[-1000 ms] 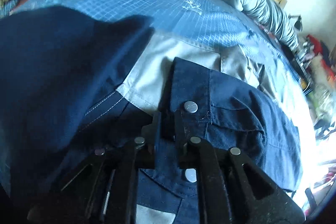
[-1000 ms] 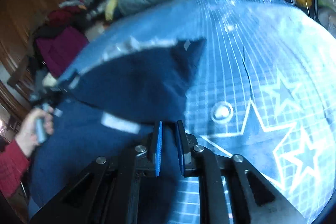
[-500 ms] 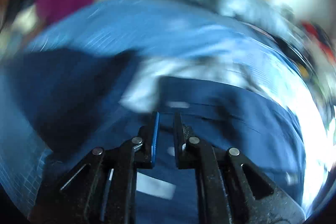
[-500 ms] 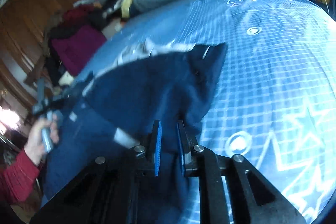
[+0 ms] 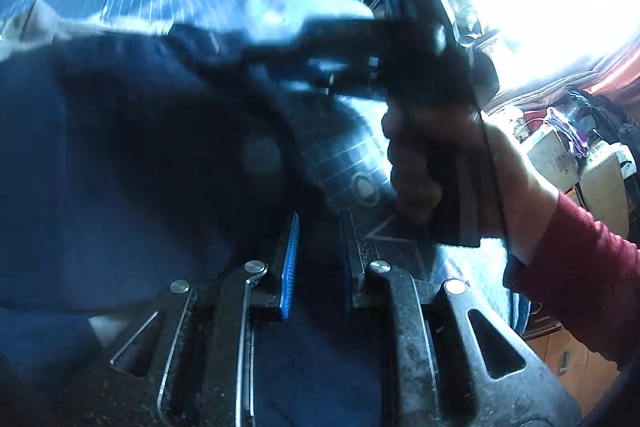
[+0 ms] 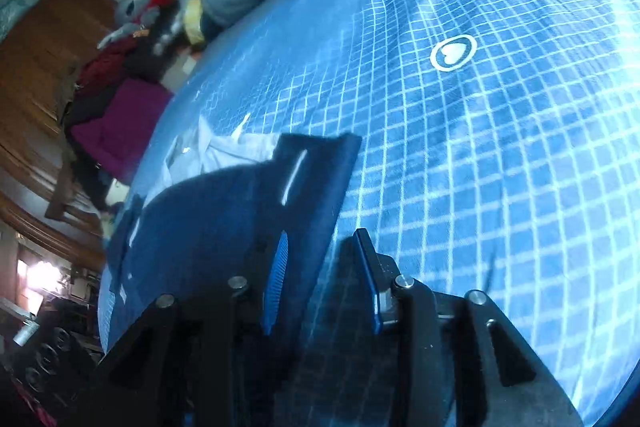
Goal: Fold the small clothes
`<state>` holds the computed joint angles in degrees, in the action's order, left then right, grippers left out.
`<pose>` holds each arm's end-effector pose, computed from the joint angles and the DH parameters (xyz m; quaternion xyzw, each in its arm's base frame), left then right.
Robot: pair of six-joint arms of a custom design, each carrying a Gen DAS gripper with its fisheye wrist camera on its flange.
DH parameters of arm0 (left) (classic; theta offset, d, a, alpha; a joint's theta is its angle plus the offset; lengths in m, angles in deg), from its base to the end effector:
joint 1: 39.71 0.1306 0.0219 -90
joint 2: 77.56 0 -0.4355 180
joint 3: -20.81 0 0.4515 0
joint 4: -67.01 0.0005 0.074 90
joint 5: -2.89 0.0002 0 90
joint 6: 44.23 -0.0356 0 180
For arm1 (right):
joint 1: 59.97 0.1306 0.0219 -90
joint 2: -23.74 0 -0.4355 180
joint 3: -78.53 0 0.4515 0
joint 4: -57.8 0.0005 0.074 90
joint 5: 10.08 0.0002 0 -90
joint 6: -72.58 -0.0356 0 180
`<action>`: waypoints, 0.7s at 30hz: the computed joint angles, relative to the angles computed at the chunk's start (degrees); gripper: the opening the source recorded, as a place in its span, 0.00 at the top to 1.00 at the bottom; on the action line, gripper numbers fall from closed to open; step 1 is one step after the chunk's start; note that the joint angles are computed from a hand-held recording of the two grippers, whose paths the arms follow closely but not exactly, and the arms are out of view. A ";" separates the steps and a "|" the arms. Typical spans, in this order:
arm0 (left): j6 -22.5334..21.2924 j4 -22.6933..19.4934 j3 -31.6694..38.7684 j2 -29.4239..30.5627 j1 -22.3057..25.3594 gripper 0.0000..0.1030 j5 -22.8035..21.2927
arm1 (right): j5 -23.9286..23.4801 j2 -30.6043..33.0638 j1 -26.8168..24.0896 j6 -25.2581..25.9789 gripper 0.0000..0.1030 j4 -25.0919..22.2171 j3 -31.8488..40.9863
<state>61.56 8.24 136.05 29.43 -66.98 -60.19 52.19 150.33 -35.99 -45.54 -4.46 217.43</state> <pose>0.5818 -0.3186 0.5301 0.1698 0.9029 -0.3243 0.2252 0.7156 0.3359 0.4956 -0.0491 0.9145 0.3483 0.1998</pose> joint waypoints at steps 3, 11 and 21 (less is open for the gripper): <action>0.57 1.67 -1.20 -0.40 -0.04 0.83 0.52 | -1.44 2.47 0.14 -1.26 0.78 0.74 2.72; 0.14 2.08 -1.21 -0.57 -1.56 0.83 -1.57 | -0.72 15.49 0.47 6.47 0.98 -12.28 25.81; 6.59 3.46 -9.23 -10.61 2.68 0.60 -1.04 | 13.59 -1.65 2.97 12.33 0.81 -1.42 3.36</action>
<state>68.15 11.69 126.82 18.81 -64.30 -61.22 65.78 148.69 -33.02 -33.20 -5.88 220.79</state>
